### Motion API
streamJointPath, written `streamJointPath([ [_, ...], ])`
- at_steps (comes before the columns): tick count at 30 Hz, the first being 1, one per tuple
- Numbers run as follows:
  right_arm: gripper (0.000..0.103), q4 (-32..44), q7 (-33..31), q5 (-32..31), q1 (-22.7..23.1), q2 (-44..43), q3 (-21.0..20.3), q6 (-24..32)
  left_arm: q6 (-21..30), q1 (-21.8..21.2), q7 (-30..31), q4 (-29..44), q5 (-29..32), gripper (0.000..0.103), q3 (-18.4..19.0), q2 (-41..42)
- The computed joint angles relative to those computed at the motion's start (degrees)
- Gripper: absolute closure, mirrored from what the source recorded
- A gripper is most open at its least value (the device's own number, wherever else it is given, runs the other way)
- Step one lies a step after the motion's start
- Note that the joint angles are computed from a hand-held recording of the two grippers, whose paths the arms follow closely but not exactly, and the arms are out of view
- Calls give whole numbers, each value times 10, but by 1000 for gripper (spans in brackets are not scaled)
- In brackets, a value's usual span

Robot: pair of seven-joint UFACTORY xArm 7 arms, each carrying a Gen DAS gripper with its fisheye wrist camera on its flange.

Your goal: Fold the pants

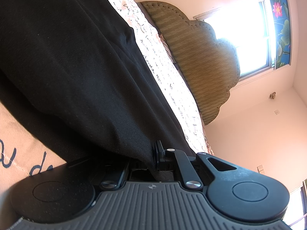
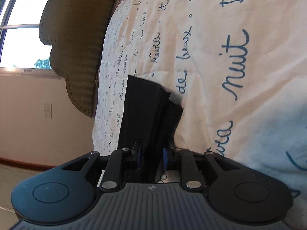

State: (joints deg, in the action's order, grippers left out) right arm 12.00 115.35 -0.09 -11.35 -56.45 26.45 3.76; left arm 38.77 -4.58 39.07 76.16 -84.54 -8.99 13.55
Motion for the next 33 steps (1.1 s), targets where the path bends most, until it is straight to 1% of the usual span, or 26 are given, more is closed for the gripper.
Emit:
streamJointPath([
  [1, 83, -6, 12, 3, -11, -13, 9, 5, 0, 0, 0, 0, 0, 85, 0, 0],
  [2, 83, -10, 16, 3, -14, -14, 9, 2, 0, 0, 0, 1, 0, 85, 0, 0],
  [3, 85, -8, 6, 0, -8, -2, -2, -3, -1, 0, 0, 0, 0, 85, 0, 0],
  [4, 89, 4, -15, -9, 2, 10, -16, 16, -1, 0, 0, 0, 1, 85, 0, 0],
  [5, 98, 22, -39, -19, 12, 18, -28, 54, -1, 0, 0, 0, 1, 85, 0, 0],
  [7, 99, 45, -63, -33, 11, 22, -38, 86, 0, 0, -1, 0, 2, 85, 0, 0],
  [9, 99, 70, -83, -53, -3, 9, -40, 99, 1, 0, 0, 0, 4, 85, 0, -1],
  [11, 99, 98, -122, -75, -4, -4, -50, 128, 9, 2, -1, 2, 7, 85, 1, 1],
  [13, 99, 101, -163, -77, 20, 2, -77, 150, 19, 6, -3, 6, 4, 85, 1, 4],
  [14, 99, 85, -177, -62, 44, 7, -103, 157, 22, 8, -3, 8, 3, 85, 1, 7],
  [15, 98, 59, -183, -39, 71, 8, -131, 148, 25, 9, -4, 10, 5, 85, 1, 9],
  [16, 99, 23, -181, -10, 85, 3, -141, 115, 26, 9, -6, 12, 9, 85, 2, 10],
  [17, 99, -12, -154, -3, 79, -15, -127, 66, 27, 9, -10, 14, 16, 85, 2, 10],
  [18, 99, -27, -147, 3, 74, -25, -115, 41, 29, 8, -24, 20, 34, 85, 3, 12],
  [20, 97, -29, -141, 10, 68, -29, -100, 34, 41, 8, -73, 32, 84, 85, 7, 10],
  [21, 97, -25, -150, 9, 70, -26, -102, 37, 47, 11, -95, 34, 98, 78, 8, 4],
  [22, 97, -26, -156, 8, 70, -24, -102, 36, 52, 14, -110, 32, 102, 62, 7, -5],
  [23, 97, -28, -159, 9, 69, -23, -100, 30, 57, 17, -117, 28, 95, 42, 7, -16],
  [25, 97, -35, -161, 10, 63, -20, -90, 9, 45, 14, -146, 11, 88, 23, 10, -42],
  [26, 98, -41, -157, 12, 59, -22, -83, -4, 35, 10, -165, 2, 88, 22, 12, -53],
  [28, 98, -46, -156, 16, 54, -24, -77, -14, 38, 5, -200, 2, 103, 23, 18, -55],
  [30, 98, -48, -163, 17, 54, -23, -79, -17, 44, 3, -231, 16, 124, 24, 22, -40],
  [32, 98, -50, -166, 20, 55, -20, -82, -26, 41, 0, -279, 31, 165, 34, 24, -28],
  [33, 98, -51, -168, 22, 55, -18, -82, -31, 29, 0, -289, 32, 174, 36, 23, -27],
])
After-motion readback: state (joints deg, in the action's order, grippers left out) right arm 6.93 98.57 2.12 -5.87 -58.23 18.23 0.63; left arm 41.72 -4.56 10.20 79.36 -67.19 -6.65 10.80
